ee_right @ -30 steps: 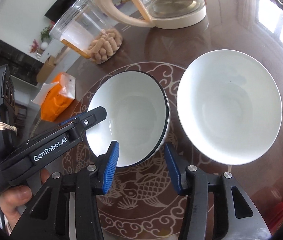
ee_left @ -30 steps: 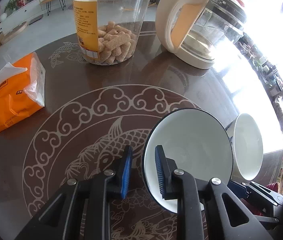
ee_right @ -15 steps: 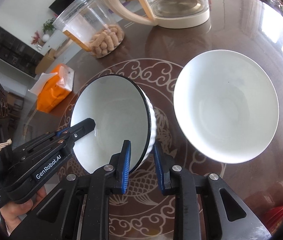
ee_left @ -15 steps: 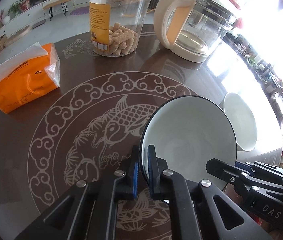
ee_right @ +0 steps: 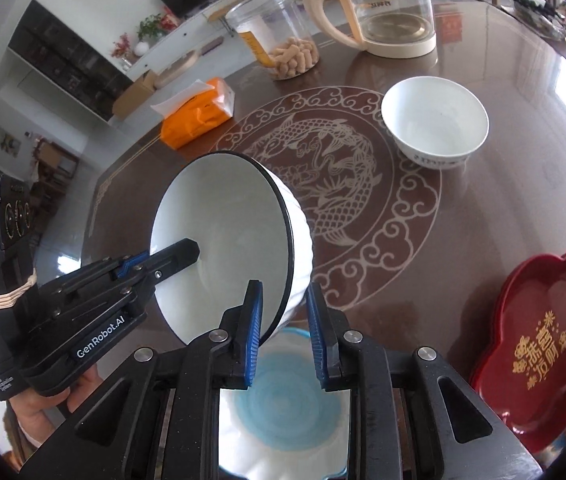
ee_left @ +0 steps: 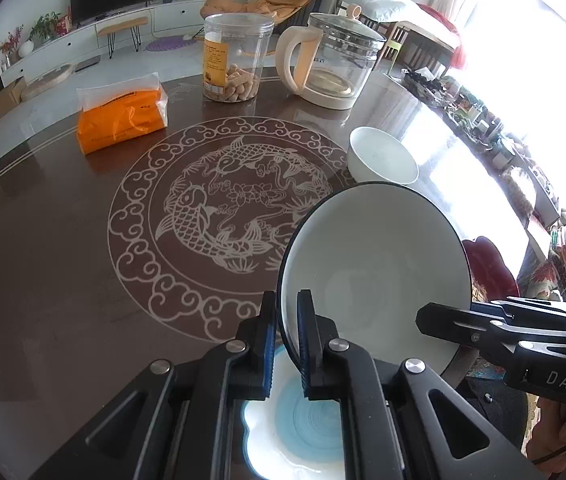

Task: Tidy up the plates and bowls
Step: 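Lower the black-rimmed bowl into the blue scalloped bowl and open the right tool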

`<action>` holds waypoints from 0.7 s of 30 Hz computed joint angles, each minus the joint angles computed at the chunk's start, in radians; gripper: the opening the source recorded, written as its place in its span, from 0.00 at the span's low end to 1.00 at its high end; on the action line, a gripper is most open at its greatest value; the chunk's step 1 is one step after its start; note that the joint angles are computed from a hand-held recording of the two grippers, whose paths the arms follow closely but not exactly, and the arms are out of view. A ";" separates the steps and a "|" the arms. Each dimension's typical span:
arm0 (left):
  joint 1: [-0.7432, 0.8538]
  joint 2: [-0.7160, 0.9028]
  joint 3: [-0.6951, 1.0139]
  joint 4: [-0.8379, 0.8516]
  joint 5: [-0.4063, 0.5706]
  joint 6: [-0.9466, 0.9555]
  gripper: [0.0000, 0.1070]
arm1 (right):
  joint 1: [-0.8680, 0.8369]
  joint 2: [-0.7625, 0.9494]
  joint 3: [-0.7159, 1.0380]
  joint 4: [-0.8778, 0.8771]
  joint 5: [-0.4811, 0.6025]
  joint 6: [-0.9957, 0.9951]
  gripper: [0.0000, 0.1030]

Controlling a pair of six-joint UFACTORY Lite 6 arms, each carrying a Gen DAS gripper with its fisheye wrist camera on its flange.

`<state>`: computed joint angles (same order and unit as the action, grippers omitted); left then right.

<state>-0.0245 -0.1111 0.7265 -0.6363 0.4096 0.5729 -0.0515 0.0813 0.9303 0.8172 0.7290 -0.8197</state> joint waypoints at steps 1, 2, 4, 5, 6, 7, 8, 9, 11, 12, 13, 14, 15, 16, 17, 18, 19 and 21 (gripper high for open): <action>-0.007 -0.059 -0.056 0.004 0.001 -0.014 0.08 | -0.014 -0.057 -0.060 -0.001 0.016 -0.010 0.24; -0.015 -0.119 -0.113 0.019 0.001 -0.038 0.08 | -0.024 -0.109 -0.113 -0.005 0.029 -0.019 0.24; -0.026 -0.216 -0.218 0.030 -0.003 -0.068 0.08 | -0.045 -0.192 -0.206 -0.011 0.048 -0.038 0.24; -0.034 -0.250 -0.262 0.036 -0.012 -0.083 0.08 | -0.051 -0.224 -0.246 -0.017 0.051 -0.041 0.24; -0.044 -0.273 -0.302 0.037 -0.026 -0.094 0.08 | -0.055 -0.251 -0.285 -0.022 0.049 -0.047 0.24; -0.052 -0.289 -0.335 0.030 -0.038 -0.099 0.08 | -0.059 -0.286 -0.330 -0.029 0.045 -0.053 0.24; -0.057 -0.298 -0.365 0.011 -0.047 -0.089 0.08 | -0.061 -0.297 -0.359 -0.030 0.038 -0.062 0.24; -0.060 -0.299 -0.390 -0.011 -0.056 -0.073 0.08 | -0.063 -0.302 -0.386 -0.027 0.029 -0.071 0.24; -0.083 -0.293 -0.424 -0.023 -0.086 -0.079 0.08 | -0.064 -0.289 -0.420 -0.017 0.004 -0.092 0.24; -0.097 -0.288 -0.437 -0.021 -0.105 -0.088 0.08 | -0.067 -0.286 -0.438 -0.012 -0.006 -0.105 0.24; -0.112 -0.290 -0.453 -0.013 -0.122 -0.104 0.09 | -0.064 -0.280 -0.450 -0.009 -0.019 -0.111 0.24; -0.122 -0.285 -0.461 -0.014 -0.134 -0.108 0.09 | -0.061 -0.265 -0.457 0.000 -0.036 -0.125 0.24; -0.132 -0.277 -0.464 -0.021 -0.146 -0.107 0.09 | -0.058 -0.251 -0.460 0.008 -0.050 -0.135 0.24; -0.136 -0.267 -0.469 -0.040 -0.157 -0.089 0.09 | -0.060 -0.239 -0.466 0.017 -0.060 -0.148 0.24; -0.138 -0.254 -0.470 -0.067 -0.165 -0.064 0.09 | -0.058 -0.232 -0.474 0.025 -0.072 -0.159 0.24; -0.135 -0.237 -0.469 -0.106 -0.172 -0.024 0.09 | -0.055 -0.219 -0.476 0.032 -0.083 -0.171 0.24; -0.136 -0.223 -0.468 -0.131 -0.180 0.001 0.09 | -0.058 -0.207 -0.480 0.043 -0.091 -0.185 0.24; -0.138 -0.197 -0.467 -0.181 -0.196 0.051 0.09 | -0.057 -0.171 -0.474 0.059 -0.104 -0.208 0.24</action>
